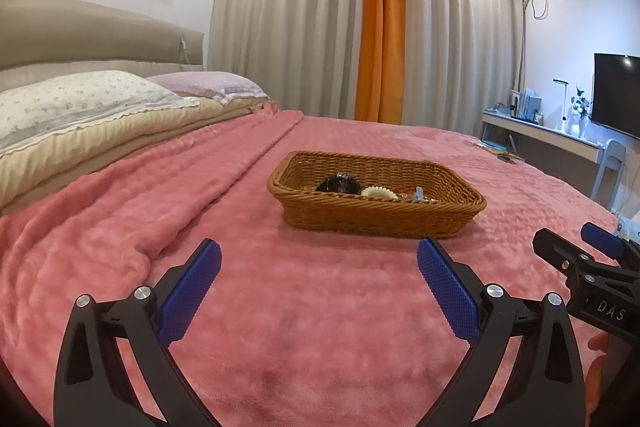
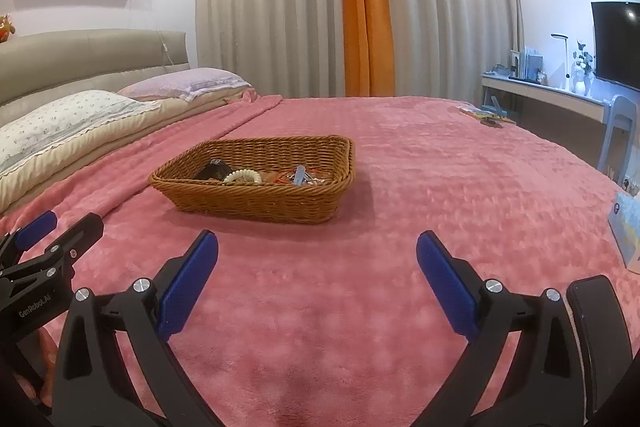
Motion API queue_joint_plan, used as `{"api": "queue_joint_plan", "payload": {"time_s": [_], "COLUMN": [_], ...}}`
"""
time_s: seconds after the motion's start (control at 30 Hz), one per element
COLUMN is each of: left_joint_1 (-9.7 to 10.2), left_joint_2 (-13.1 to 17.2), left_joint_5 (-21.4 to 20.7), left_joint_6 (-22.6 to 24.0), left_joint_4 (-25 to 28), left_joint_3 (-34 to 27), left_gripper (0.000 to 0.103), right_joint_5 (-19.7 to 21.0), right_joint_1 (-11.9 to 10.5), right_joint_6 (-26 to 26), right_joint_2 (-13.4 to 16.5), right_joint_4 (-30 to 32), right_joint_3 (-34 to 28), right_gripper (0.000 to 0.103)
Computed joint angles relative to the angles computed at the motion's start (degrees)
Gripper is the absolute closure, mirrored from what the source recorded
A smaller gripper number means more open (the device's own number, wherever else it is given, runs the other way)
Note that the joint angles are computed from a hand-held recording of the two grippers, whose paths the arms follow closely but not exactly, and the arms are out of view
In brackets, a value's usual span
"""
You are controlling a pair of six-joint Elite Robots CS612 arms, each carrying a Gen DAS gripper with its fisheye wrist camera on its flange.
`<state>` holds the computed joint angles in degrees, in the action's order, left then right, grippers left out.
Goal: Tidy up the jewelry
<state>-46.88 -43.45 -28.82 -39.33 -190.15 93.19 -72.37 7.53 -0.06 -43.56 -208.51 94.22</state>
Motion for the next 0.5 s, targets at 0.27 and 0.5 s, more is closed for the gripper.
{"api": "queue_joint_plan", "payload": {"time_s": [0.27, 0.5], "left_joint_1": [0.05, 0.12], "left_joint_2": [-0.1, -0.3], "left_joint_5": [-0.4, -0.9], "left_joint_6": [-0.6, -1.0], "left_joint_4": [0.4, 0.6], "left_joint_3": [0.0, 0.1], "left_gripper": [0.008, 0.008], "right_joint_5": [-0.3, -0.3], "right_joint_1": [0.1, 0.1], "right_joint_6": [-0.1, -0.1], "right_joint_2": [0.1, 0.1], "right_joint_4": [-0.4, -0.5], "right_joint_3": [0.0, 0.0], "right_gripper": [0.008, 0.008]}}
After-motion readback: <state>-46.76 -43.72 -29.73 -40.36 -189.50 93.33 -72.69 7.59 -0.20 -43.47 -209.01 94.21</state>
